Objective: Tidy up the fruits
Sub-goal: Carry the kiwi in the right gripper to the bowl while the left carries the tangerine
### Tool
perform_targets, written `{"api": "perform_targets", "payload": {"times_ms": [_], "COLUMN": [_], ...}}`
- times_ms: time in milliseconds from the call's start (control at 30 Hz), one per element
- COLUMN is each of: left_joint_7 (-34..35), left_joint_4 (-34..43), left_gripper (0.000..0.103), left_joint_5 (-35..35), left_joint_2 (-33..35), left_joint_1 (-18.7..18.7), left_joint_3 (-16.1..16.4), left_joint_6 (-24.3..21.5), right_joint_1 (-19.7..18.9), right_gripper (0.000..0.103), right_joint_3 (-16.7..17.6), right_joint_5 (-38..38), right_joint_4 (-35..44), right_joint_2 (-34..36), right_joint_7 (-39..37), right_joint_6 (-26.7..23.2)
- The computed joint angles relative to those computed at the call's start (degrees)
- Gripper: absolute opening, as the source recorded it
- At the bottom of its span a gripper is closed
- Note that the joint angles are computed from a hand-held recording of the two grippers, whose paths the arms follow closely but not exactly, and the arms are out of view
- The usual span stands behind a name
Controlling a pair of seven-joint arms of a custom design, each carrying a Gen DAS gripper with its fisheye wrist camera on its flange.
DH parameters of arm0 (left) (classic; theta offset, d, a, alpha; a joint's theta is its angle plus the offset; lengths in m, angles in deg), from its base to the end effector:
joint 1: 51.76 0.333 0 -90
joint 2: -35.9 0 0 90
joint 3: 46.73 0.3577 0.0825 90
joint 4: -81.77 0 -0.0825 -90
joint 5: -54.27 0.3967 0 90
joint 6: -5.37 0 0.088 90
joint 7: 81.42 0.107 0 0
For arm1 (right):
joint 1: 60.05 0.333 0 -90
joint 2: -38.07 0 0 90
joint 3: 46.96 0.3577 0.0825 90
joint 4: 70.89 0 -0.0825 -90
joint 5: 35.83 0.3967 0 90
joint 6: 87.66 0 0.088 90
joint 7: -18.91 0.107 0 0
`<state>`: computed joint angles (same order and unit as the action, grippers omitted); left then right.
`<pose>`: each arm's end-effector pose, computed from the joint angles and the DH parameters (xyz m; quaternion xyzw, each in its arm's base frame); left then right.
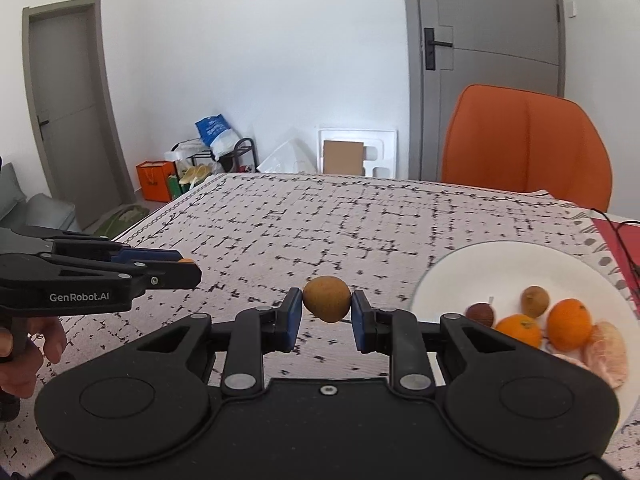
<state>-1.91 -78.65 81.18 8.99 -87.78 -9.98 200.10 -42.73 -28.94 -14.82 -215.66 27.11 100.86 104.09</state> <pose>0.3950 -0.0308 0.4693 -0.5412 0.6829 -0.4198 0.2538 0.4182 0.2575 0.4949 -0.7283 0.4909 -0.2257 0.4214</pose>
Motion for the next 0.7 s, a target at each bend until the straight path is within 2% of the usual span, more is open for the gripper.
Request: {"api": "perform_targets", "payload": {"times_ms": [367,700], "left_joint_7": [-2.3,-7.2], "left_joint_4": [2.3,5.1], "left_gripper": [0.023,0.023], "left_joint_5": [1.3,5.7], "left_joint_2": [2.4,5.8], "left_joint_1": [-2.5,-5.3], "left_joint_3": [-1.7,-1.6], "left_joint_6": [0.5,0.8], "right_joint_1": [-0.3,-0.1], "right_gripper": [0.024,0.025], "right_joint_3": [-2.6,-6.0], "right_joint_5": [0.5,0.6], "right_joint_4": [-3.1,-5.2], "right_joint_2": [-3.0,-4.2], "right_joint_7": [0.4,0.9], "right_joint_6": [1.5,2.8]}}
